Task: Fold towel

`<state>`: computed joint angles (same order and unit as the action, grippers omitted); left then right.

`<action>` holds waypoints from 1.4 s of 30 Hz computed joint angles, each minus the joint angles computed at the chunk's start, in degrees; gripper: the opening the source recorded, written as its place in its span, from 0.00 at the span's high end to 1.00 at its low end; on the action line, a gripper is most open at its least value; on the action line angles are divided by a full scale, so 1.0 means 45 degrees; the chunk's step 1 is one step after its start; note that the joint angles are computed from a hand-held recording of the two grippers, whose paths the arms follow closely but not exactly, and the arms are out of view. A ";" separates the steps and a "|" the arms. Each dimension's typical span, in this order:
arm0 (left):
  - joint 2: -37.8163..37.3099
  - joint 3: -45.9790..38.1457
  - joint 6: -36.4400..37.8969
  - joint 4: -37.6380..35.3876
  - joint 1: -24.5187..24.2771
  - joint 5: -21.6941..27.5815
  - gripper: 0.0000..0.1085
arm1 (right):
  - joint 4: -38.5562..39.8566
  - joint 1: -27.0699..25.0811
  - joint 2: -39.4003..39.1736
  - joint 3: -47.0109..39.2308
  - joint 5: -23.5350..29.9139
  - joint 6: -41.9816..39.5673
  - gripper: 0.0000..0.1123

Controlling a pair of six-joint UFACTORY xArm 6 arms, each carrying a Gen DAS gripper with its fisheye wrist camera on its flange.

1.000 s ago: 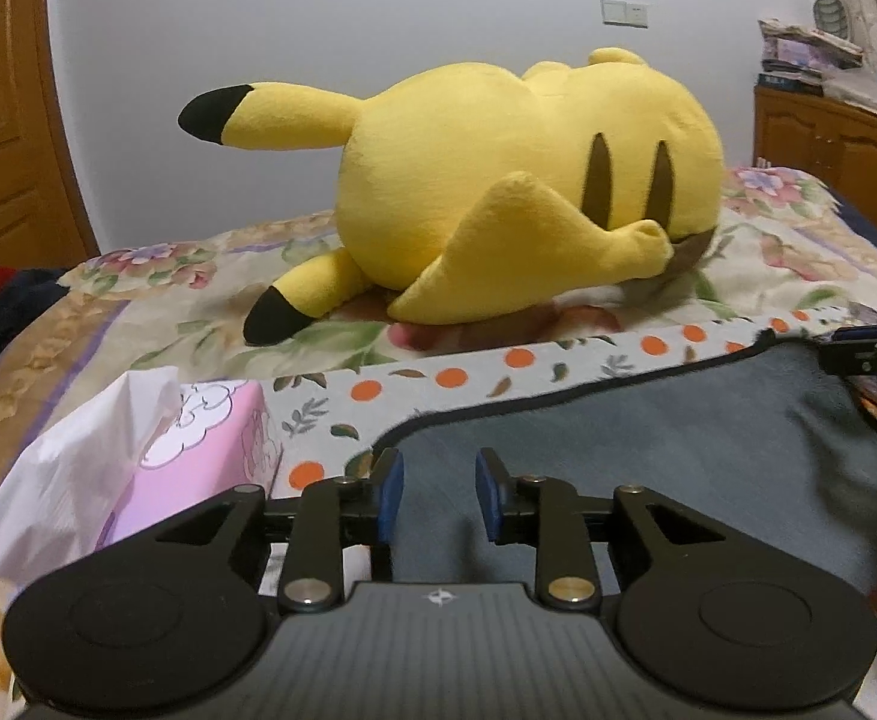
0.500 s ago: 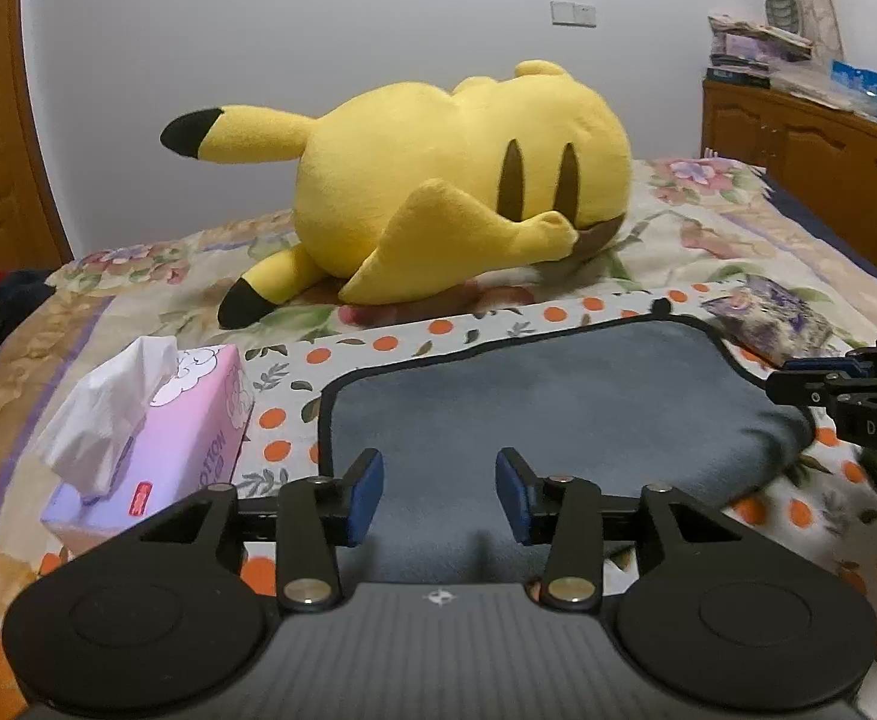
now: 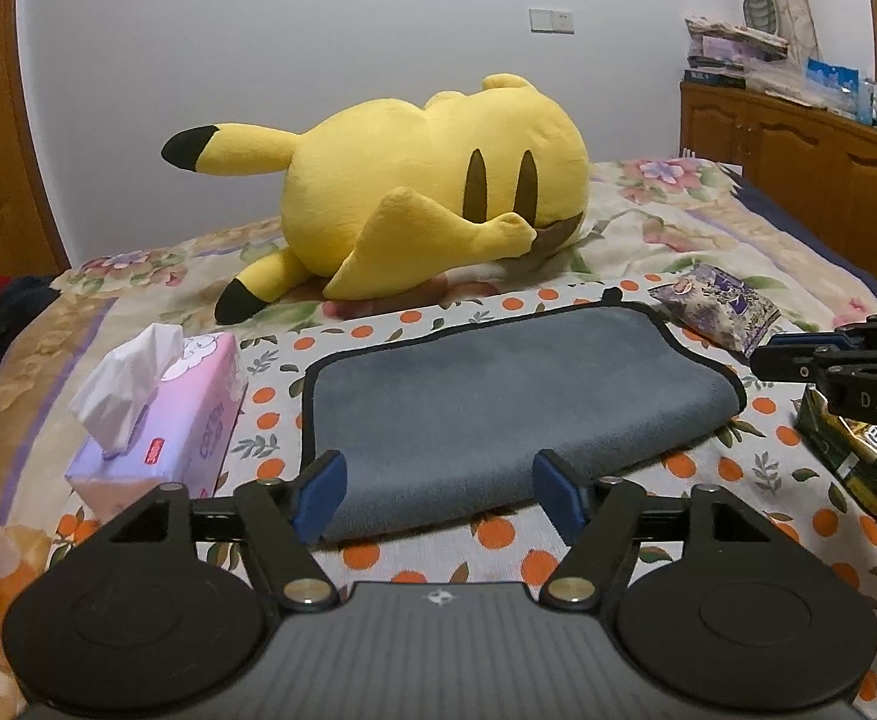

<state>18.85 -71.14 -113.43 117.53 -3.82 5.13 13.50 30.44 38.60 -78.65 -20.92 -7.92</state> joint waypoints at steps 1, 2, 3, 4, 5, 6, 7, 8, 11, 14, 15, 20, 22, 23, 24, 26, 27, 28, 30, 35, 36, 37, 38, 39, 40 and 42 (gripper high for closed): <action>-0.0075 0.0101 -0.0035 -0.0006 0.0001 0.0015 0.33 | 0.0280 0.0083 -0.0048 0.0078 -0.0048 -0.0262 0.88; -0.0147 0.0217 0.0031 -0.0118 -0.0010 0.0074 0.32 | 0.0385 0.0124 -0.0093 0.0147 -0.0056 -0.0336 0.88; -0.0198 0.0304 0.0090 -0.0209 -0.0018 0.0115 0.32 | 0.0249 0.0119 -0.0131 0.0227 -0.0076 -0.0188 0.88; -0.0240 0.0364 0.0036 -0.0168 -0.0019 0.0128 0.32 | 0.0248 0.0140 -0.0161 0.0312 -0.0146 -0.0172 0.88; -0.0276 0.0427 -0.0061 -0.0073 -0.0036 0.0172 0.31 | 0.0379 0.0180 -0.0152 0.0346 -0.0223 -0.0305 0.87; -0.0314 0.0492 -0.0128 0.0001 -0.0049 0.0233 0.31 | 0.0438 0.0203 -0.0148 0.0376 -0.0276 -0.0365 0.87; -0.0351 0.0565 -0.0191 0.0058 -0.0076 0.0312 0.29 | 0.0430 0.0218 -0.0169 0.0456 -0.0348 -0.0343 0.83; -0.0369 0.0620 -0.0295 0.0140 -0.0096 0.0380 0.27 | 0.0459 0.0240 -0.0170 0.0497 -0.0393 -0.0328 0.75; -0.0405 0.0710 -0.1025 0.0671 -0.0125 0.0487 0.19 | 0.0032 0.0214 -0.0147 0.0699 -0.0713 0.0046 0.54; -0.0459 0.0786 -0.1356 0.1063 -0.0209 0.0651 0.15 | 0.0252 0.0349 -0.0131 0.0797 -0.0797 -0.0365 0.51; -0.0482 0.0815 -0.1337 0.1072 -0.0229 0.0704 0.14 | 0.0071 0.0328 -0.0148 0.0834 -0.0750 -0.0152 0.47; -0.0659 0.0967 -0.1579 0.1118 -0.0226 0.0656 0.11 | 0.0495 0.0490 -0.0169 0.0956 -0.1058 -0.0542 0.28; -0.0768 0.1082 -0.1648 0.1156 -0.0244 0.0735 0.09 | 0.0287 0.0463 -0.0203 0.1030 -0.1161 -0.0289 0.16; -0.0821 0.1155 -0.1607 0.1115 -0.0267 0.0823 0.08 | 0.0285 0.0474 -0.0218 0.1074 -0.1239 -0.0268 0.13; -0.0863 0.1214 -0.1597 0.1106 -0.0290 0.0899 0.08 | 0.0392 0.0512 -0.0228 0.1107 -0.1316 -0.0377 0.09; -0.0927 0.1307 -0.1542 0.1035 -0.0297 0.0897 0.08 | 0.0437 0.0553 -0.0228 0.1118 -0.1366 -0.0506 0.08; -0.0942 0.1330 -0.1440 0.0936 -0.0284 0.0837 0.08 | 0.0560 0.0586 -0.0239 0.1093 -0.1277 -0.0635 0.08; -0.0976 0.1366 -0.1411 0.0916 -0.0270 0.0784 0.08 | 0.0774 0.0638 -0.0256 0.1070 -0.1176 -0.0816 0.08; -0.1123 0.1508 -0.1334 0.0816 -0.0304 0.0810 0.08 | 0.0642 0.0638 -0.0321 0.1113 -0.1070 -0.0667 0.08; -0.1795 0.2058 -0.0860 0.0277 -0.0414 0.0927 0.08 | 0.0792 0.0812 -0.0782 0.1477 -0.1021 -0.0911 0.08; -0.1951 0.2166 -0.0755 0.0175 -0.0423 0.0914 0.08 | 0.0844 0.0851 -0.0927 0.1587 -0.0987 -0.0956 0.08; -0.2142 0.2304 -0.0641 0.0049 -0.0439 0.0886 0.08 | 0.0848 0.0875 -0.1094 0.1720 -0.0936 -0.0980 0.08; -0.2371 0.2455 -0.0435 -0.0171 -0.0430 0.0778 0.08 | 0.0917 0.0918 -0.1293 0.1898 -0.0934 -0.1037 0.08; -0.2542 0.2566 -0.0280 -0.0374 -0.0436 0.0737 0.08 | 0.1014 0.0966 -0.1524 0.2101 -0.0917 -0.1071 0.08; -0.2785 0.2736 -0.0147 -0.0563 -0.0463 0.0743 0.08 | 0.1115 0.1006 -0.1696 0.2250 -0.0891 -0.1105 0.08; -0.3238 0.3039 0.0040 -0.0828 -0.0517 0.0748 0.08 | 0.1436 0.1133 -0.2168 0.2715 -0.0968 -0.1278 0.08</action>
